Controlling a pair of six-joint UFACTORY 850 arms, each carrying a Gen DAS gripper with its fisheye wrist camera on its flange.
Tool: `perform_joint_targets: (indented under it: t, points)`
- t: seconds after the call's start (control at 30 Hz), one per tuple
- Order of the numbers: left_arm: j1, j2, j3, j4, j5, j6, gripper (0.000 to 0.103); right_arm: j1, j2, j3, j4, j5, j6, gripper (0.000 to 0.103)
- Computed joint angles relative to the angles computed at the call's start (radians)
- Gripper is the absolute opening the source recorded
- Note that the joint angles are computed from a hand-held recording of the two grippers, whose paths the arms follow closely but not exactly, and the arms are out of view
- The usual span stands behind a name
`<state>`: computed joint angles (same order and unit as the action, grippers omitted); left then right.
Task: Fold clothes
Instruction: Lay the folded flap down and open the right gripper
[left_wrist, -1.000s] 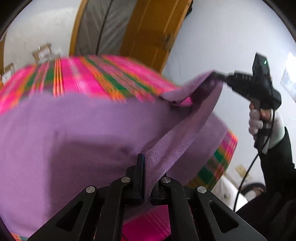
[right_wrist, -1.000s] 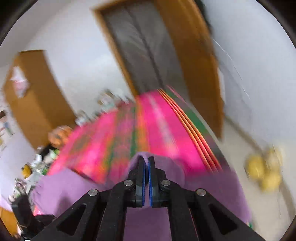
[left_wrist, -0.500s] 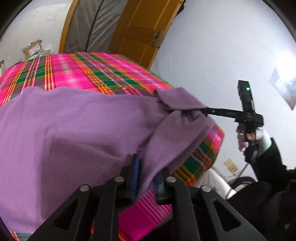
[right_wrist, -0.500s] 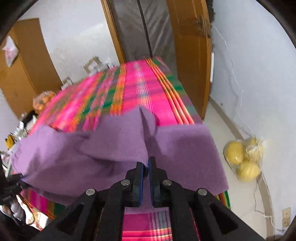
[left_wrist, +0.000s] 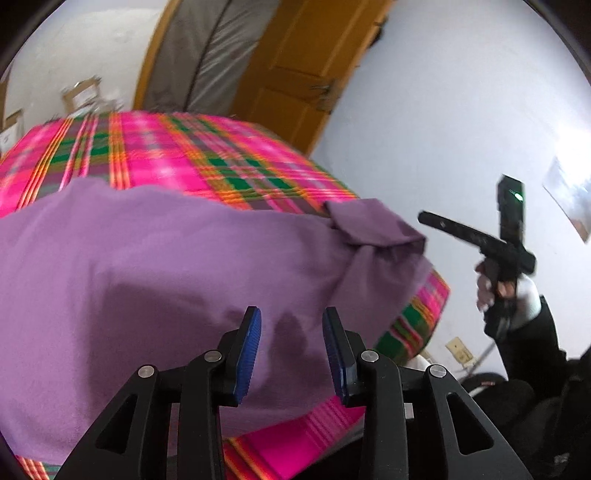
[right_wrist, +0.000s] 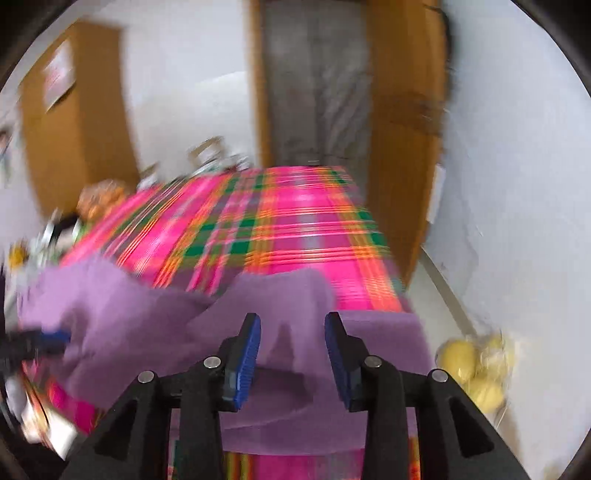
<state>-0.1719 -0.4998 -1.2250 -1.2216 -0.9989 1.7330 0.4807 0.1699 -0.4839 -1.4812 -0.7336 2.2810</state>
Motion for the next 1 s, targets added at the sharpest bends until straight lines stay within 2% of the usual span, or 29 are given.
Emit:
perform_joint_targets:
  t: [0.17, 0.27, 0.47, 0.67, 0.73, 0.8, 0.87, 0.93, 1.0]
  points:
    - [-0.002, -0.003, 0.001, -0.003, 0.029, -0.012, 0.036, -0.031, -0.158, -0.09, -0.06, 0.109, -0.145, 0.037]
    - [0.0, -0.002, 0.005, -0.009, 0.043, -0.015, 0.036, -0.058, -0.212, -0.116, -0.086, 0.146, -0.16, 0.037]
    - [-0.007, -0.007, 0.004, -0.009, 0.066, -0.031, 0.036, -0.089, -0.216, -0.101, -0.147, 0.19, -0.113, 0.037]
    - [-0.017, -0.017, -0.006, 0.002, 0.078, -0.054, 0.036, -0.06, -0.22, -0.101, -0.126, 0.174, -0.186, 0.037]
    - [-0.02, -0.021, -0.009, 0.004, 0.081, -0.058, 0.036, -0.07, -0.215, -0.095, -0.153, 0.19, -0.168, 0.037]
    - [-0.022, -0.02, -0.007, 0.001, 0.085, -0.058, 0.036, -0.087, -0.207, -0.089, -0.185, 0.217, -0.133, 0.032]
    - [-0.024, -0.019, -0.004, -0.002, 0.089, -0.056, 0.036, -0.087, -0.202, -0.086, -0.193, 0.217, -0.118, 0.01]
    - [-0.023, -0.017, -0.002, -0.002, 0.091, -0.056, 0.036, -0.086, -0.194, -0.081, -0.198, 0.214, -0.1, 0.005]
    - [-0.023, -0.015, 0.001, -0.003, 0.094, -0.057, 0.036, -0.086, -0.179, -0.071, -0.208, 0.205, -0.073, 0.004]
